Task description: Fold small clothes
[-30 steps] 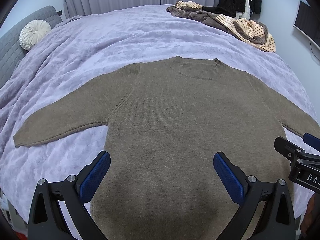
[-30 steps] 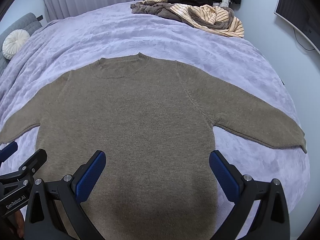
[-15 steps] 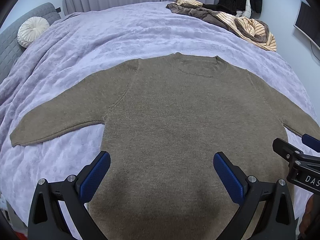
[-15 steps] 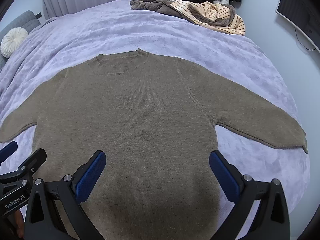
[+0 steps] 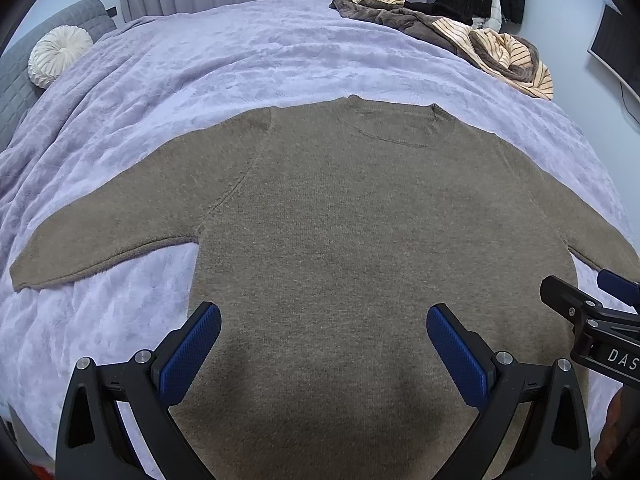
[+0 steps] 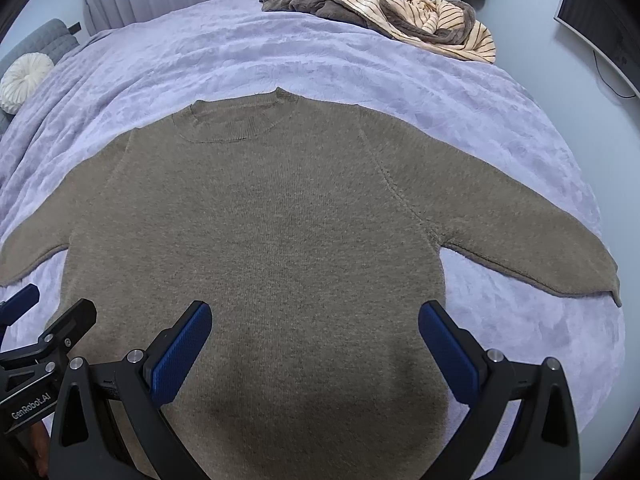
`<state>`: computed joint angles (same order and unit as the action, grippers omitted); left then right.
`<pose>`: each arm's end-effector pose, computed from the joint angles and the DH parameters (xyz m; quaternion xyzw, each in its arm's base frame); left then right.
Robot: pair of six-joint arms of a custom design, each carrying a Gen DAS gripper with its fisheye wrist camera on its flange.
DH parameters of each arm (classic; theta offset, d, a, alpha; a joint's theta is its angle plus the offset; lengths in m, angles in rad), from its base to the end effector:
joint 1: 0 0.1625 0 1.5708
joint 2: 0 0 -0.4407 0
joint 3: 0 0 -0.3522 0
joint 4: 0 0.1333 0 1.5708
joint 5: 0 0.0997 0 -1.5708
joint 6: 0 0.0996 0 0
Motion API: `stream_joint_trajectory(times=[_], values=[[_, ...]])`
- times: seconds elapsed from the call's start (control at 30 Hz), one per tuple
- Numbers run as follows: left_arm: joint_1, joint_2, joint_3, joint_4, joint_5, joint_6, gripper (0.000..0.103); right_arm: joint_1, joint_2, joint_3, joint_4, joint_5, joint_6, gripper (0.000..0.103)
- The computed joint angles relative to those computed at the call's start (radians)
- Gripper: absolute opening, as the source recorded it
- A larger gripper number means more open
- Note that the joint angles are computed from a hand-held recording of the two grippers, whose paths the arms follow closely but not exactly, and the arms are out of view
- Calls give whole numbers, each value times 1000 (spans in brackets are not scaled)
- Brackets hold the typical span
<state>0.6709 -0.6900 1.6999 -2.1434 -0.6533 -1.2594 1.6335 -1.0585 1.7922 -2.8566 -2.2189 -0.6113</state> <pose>-0.3316 -0.5343 0.0477 -0.0620 0.8783 -0.2895 0.3754 0.1109 -0.5984 0.2955 0.2197 -0.8895 0.1657 0.3649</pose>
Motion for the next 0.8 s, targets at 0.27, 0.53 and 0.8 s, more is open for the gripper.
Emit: stream_joint_trajectory(times=[0.27, 0.53, 0.8], values=[[6, -9, 33, -71, 3, 18, 103, -13, -7, 5, 8, 29, 4, 103], [23, -49, 107, -163, -25, 60, 103, -77, -87, 47, 108, 318, 60, 103], [35, -226, 416, -473, 41, 4, 103, -80, -80, 66, 281, 379, 75, 103]])
